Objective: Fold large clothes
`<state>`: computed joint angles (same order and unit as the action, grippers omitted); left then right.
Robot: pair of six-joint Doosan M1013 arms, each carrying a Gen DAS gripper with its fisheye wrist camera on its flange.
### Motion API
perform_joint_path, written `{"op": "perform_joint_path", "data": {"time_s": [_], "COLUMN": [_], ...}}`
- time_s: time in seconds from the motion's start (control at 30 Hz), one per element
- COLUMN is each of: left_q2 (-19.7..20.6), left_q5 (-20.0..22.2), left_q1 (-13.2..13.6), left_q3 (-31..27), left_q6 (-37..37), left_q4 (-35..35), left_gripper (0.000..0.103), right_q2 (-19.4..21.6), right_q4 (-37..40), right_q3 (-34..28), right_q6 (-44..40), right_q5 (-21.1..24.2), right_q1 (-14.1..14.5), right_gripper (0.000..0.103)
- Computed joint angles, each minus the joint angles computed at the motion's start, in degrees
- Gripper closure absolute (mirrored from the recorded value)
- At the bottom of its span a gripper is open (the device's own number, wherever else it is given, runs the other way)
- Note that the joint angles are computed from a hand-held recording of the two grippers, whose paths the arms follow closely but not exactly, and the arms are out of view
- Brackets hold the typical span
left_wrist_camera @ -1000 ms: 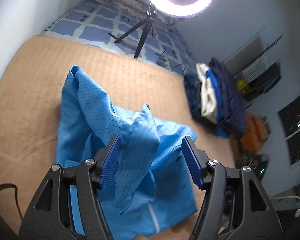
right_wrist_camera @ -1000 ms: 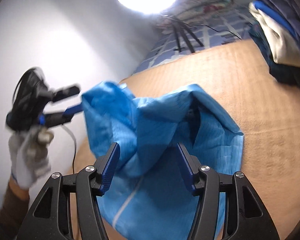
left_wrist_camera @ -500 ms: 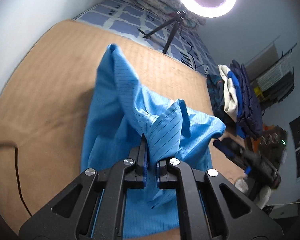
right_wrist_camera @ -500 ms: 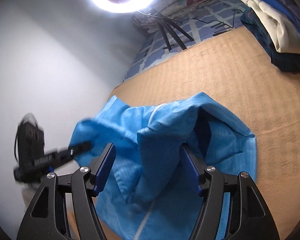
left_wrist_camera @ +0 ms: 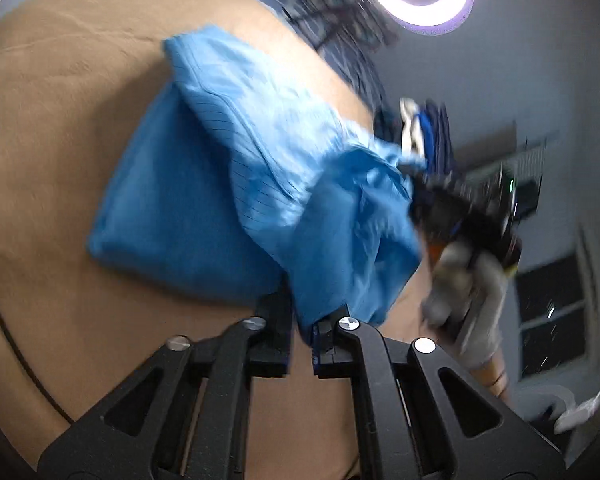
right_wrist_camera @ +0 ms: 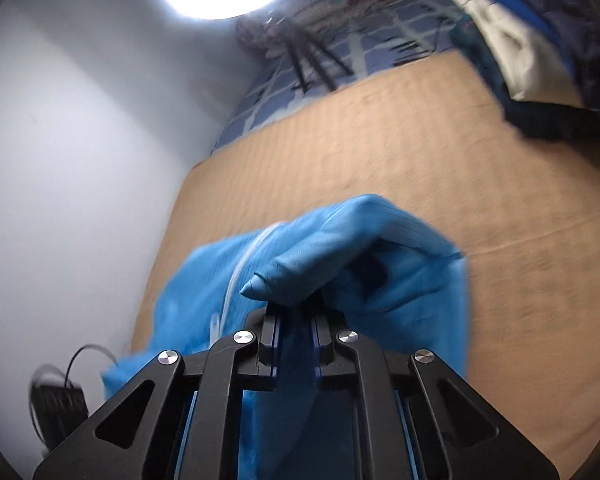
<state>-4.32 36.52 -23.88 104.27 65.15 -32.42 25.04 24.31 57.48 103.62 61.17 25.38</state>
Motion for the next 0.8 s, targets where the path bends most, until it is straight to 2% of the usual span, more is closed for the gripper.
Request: {"op": "perform_joint_path", "data": {"time_s": [0.03, 0.1, 0.17, 0.2, 0.23, 0.33, 0.37, 0.4, 0.47, 0.57, 0.63, 0.67, 0.8], "left_q2": [0.2, -0.1, -1.5, -2.0, -2.8, -4.2, -4.1, -3.8, -2.5, 0.5, 3.1, 4.4, 8.6], "left_q5": [1.4, 3.4, 3.6, 3.5, 3.1, 1.7, 1.4, 0.9, 0.5, 0.5, 0.9, 0.8, 1.2], "left_q1": [-0.3, -0.1, 0.6, 1.0, 1.8, 3.8, 4.6, 5.8, 8.3, 11.0, 13.0, 13.6, 14.4], "left_q3": [-0.4, -0.3, 0.3, 0.4, 0.8, 1.3, 1.0, 0.8, 0.0, -2.1, -3.4, -4.2, -6.1], "left_q6": [0.2, 2.5, 5.0, 5.8, 6.6, 5.3, 3.9, 3.0, 1.6, 1.2, 3.1, 1.5, 3.6], "left_q4": [0.8, -0.4, -1.3, -1.8, -2.4, -0.3, 1.0, 1.4, 1.7, 0.9, -2.4, -2.2, -6.3], "left_gripper": [0.095, 0.083, 0.074, 0.066, 0.063, 0.058, 0.056, 0.05, 0.047, 0.043, 0.038, 0.038, 0.038], "right_q2": [-0.3, -0.9, -1.6, -2.4, -3.5, -6.5, -7.3, -7.6, -7.6, -6.6, -5.6, -5.3, -3.7], "right_q4": [0.0, -1.9, -0.8, 0.9, 3.7, 10.9, 12.6, 13.4, 13.7, 9.4, 7.4, 6.1, 3.3], "right_q3": [0.3, 1.0, 2.2, 3.7, 6.0, 11.2, 12.7, 13.3, 13.4, 11.2, 9.7, 9.1, 7.3], "right_q6": [0.1, 0.7, 0.5, 0.5, 0.0, -2.5, -3.7, -4.4, -5.4, -5.5, -5.7, -5.5, -4.2], "right_q5": [-0.1, 1.5, 3.2, 2.9, 1.6, -1.7, -2.8, -3.4, -3.6, -2.9, -2.4, -2.2, -2.3], "right_q1": [-0.3, -0.9, -1.9, -2.5, -3.3, -4.9, -5.2, -5.2, -4.7, -2.9, -1.7, -1.3, -0.5], "right_gripper": [0.093, 0.091, 0.077, 0.066, 0.057, 0.05, 0.049, 0.049, 0.049, 0.049, 0.049, 0.049, 0.05]}}
